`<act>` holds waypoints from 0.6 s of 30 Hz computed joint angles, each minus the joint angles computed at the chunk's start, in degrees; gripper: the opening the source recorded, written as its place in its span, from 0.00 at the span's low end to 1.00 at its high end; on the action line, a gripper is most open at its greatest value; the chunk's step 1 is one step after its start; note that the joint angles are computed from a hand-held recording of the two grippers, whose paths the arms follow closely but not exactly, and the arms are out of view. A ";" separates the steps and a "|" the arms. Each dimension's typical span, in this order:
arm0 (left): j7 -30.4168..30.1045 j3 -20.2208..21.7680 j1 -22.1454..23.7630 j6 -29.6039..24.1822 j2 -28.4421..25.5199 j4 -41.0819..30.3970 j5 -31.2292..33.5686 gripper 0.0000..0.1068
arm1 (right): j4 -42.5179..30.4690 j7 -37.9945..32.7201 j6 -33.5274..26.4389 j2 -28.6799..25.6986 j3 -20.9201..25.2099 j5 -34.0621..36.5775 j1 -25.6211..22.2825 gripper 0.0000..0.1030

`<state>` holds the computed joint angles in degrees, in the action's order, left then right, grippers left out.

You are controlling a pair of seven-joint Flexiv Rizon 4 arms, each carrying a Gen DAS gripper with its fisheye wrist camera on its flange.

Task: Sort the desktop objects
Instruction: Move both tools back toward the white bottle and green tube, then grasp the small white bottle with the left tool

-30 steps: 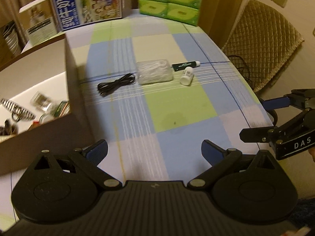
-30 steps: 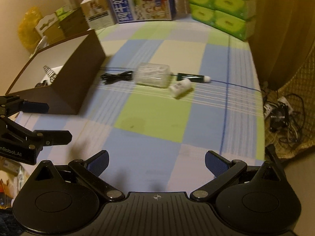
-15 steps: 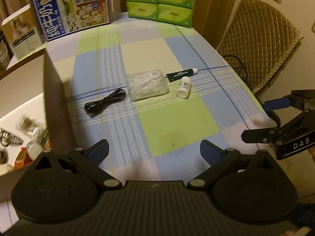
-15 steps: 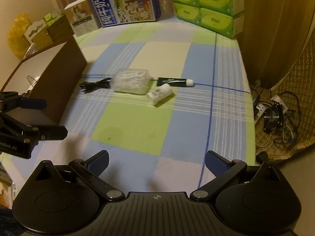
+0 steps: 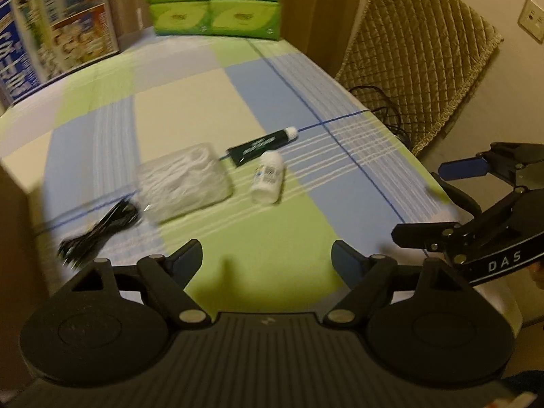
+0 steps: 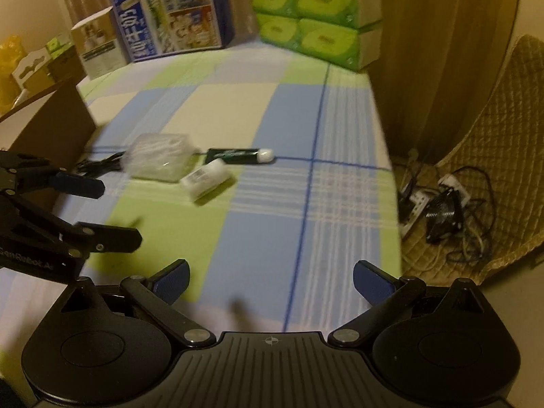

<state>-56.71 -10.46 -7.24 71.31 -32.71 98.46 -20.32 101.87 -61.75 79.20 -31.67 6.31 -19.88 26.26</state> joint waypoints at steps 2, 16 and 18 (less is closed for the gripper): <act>0.43 0.20 -0.71 0.41 -1.95 -2.11 1.03 0.66 | -0.68 -0.53 1.11 -1.00 0.59 0.75 -0.93 0.83; -0.35 2.49 -3.90 -3.42 -10.96 -15.60 5.80 0.53 | -7.88 -4.54 -1.57 -5.84 2.34 4.01 -3.22 0.63; -0.65 2.94 -4.21 -4.63 -11.96 -17.27 6.34 0.45 | -8.75 -5.07 -2.07 -6.31 2.58 4.38 -3.39 0.62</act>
<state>-57.36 -7.52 -11.46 66.67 -44.67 81.19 -13.98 93.12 -66.83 77.13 -37.98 8.88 -15.50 22.87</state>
